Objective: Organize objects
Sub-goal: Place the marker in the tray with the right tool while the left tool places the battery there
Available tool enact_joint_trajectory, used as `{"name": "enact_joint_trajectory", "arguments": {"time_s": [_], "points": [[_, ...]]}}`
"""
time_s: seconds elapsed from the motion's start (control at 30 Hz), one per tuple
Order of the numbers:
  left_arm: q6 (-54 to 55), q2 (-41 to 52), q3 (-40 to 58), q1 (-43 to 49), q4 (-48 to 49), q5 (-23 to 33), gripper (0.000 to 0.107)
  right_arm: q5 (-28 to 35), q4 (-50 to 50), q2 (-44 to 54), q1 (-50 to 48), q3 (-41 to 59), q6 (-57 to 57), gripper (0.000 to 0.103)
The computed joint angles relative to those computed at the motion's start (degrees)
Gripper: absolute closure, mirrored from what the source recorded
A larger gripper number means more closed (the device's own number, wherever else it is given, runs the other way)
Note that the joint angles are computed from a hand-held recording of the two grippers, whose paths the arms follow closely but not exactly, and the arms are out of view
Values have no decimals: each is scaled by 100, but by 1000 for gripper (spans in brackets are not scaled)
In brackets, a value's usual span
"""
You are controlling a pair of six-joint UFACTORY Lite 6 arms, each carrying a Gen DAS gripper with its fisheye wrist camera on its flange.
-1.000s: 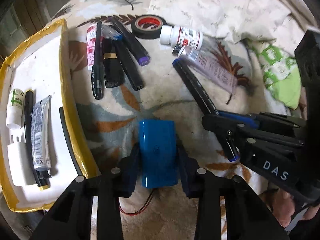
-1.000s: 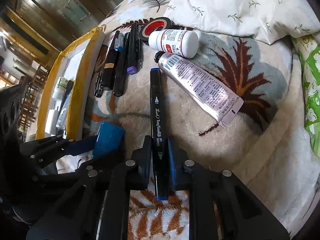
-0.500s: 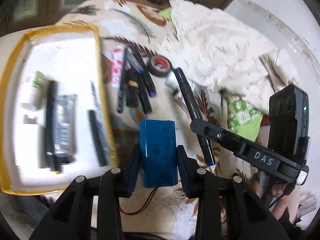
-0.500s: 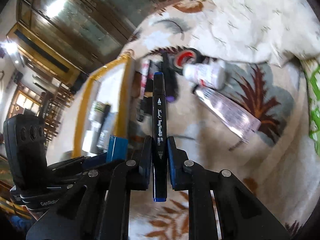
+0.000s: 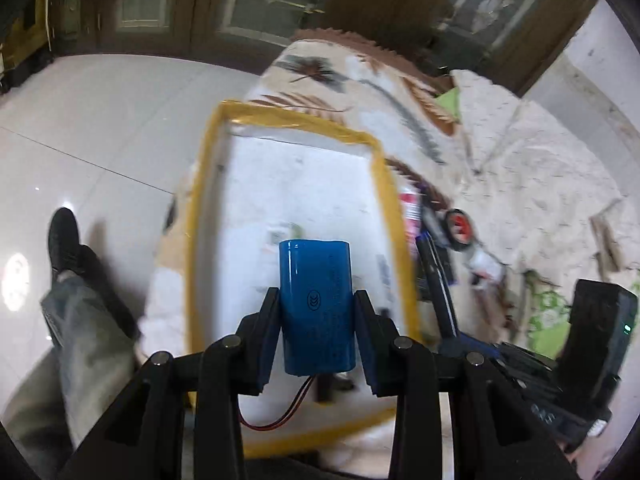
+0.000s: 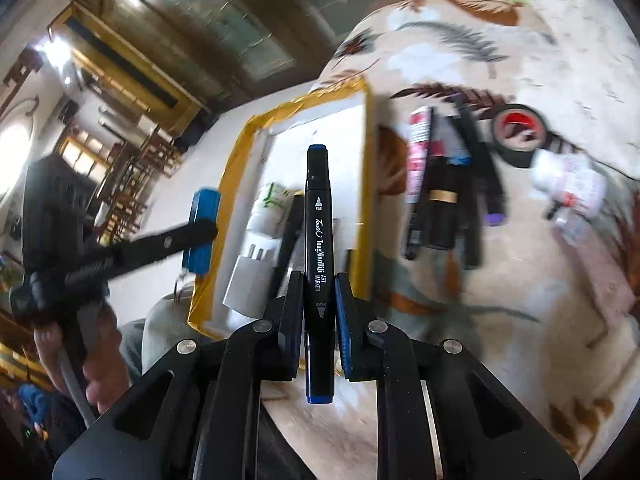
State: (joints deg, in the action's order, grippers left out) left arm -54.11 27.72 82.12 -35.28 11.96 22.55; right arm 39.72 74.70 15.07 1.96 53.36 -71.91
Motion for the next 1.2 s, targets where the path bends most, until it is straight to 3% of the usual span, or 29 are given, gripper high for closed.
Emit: {"name": "enact_joint_trajectory", "arguments": {"time_s": [0.3, 0.43, 0.73, 0.83, 0.97, 1.2], "points": [[967, 1337, 1832, 639, -5, 1206, 71, -210, -37, 966, 617, 882, 401, 89], [1387, 1908, 2612, 798, -325, 1493, 71, -295, -119, 1288, 793, 1295, 650, 89], [1706, 3489, 4817, 849, -330, 2644, 71, -610, -596, 1843, 1080, 2058, 1320, 89], [1595, 3563, 4834, 781, -204, 2678, 71, -684, -816, 2034, 1123, 2332, 1641, 89], [1513, 3390, 4431, 845, -240, 2315, 73, -834, -1118, 2299, 1262, 2690, 2044, 89], [1586, 3037, 3873, 931, -455, 1771, 72, -1670, -2726, 2473, 1732, 2971, 3602, 89]]}}
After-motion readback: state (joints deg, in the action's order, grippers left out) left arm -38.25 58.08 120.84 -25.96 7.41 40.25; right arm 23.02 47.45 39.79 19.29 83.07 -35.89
